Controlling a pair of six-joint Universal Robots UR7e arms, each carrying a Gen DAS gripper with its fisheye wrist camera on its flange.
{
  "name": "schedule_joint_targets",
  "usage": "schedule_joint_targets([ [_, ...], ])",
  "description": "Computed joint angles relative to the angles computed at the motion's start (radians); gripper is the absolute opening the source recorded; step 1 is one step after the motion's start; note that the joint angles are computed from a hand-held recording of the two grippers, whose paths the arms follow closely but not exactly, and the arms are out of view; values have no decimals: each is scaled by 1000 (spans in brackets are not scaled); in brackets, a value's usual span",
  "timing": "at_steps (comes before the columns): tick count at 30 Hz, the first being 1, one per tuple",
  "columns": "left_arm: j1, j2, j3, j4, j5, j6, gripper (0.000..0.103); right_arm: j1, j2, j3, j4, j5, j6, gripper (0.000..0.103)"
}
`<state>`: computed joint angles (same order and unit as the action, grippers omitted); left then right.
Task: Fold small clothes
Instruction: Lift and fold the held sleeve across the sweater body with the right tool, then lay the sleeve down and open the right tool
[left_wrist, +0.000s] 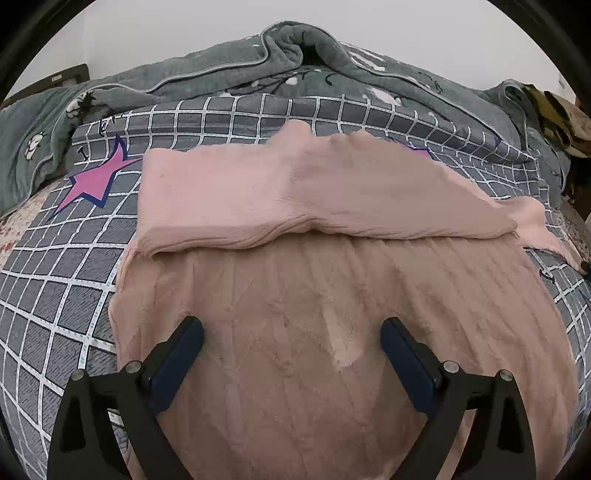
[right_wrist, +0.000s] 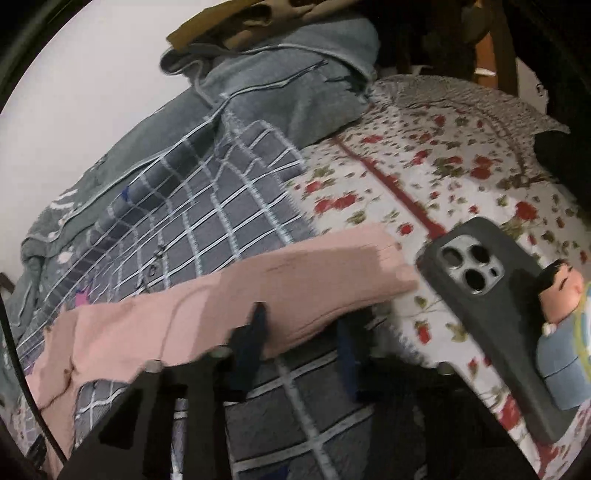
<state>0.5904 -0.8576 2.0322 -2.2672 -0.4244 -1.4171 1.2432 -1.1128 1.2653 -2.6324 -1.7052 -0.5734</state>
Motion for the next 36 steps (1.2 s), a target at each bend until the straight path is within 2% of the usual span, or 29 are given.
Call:
schedule_joint_targets([
  [3, -4, -4, 3, -2, 2, -5, 96, 2, -8, 16, -40, 13, -19, 6],
  [7, -20, -21, 2, 60, -1, -64, 94, 47, -36, 92, -182, -14, -119, 6],
  [11, -50, -71, 33, 146, -2, -157, 94, 99, -70, 148, -248, 8, -160, 6],
  [16, -92, -188, 70, 482, -21, -473, 94, 212, -103, 245, -323, 24, -229, 6],
  [19, -127, -271, 130, 567, -23, -574, 94, 284, -113, 308, -349, 34, -250, 6],
  [21, -147, -309, 141, 688, -37, -660, 94, 333, -108, 353, -374, 38, -267, 6],
  [24, -174, -360, 154, 858, -82, -781, 94, 402, -72, 408, -405, 50, -280, 6],
  [26, -189, -392, 170, 920, -122, -838, 94, 445, -36, 432, -377, 53, -242, 6],
  [29, -208, -437, 201, 993, -165, -898, 94, 497, 31, 480, -399, 47, -237, 6],
  [32, -217, -480, 231, 1019, -191, -928, 94, 529, 100, 529, -393, 48, -271, 6],
  [36, -222, -510, 252, 1027, -183, -937, 94, 556, 200, 540, -359, -18, -259, 6],
])
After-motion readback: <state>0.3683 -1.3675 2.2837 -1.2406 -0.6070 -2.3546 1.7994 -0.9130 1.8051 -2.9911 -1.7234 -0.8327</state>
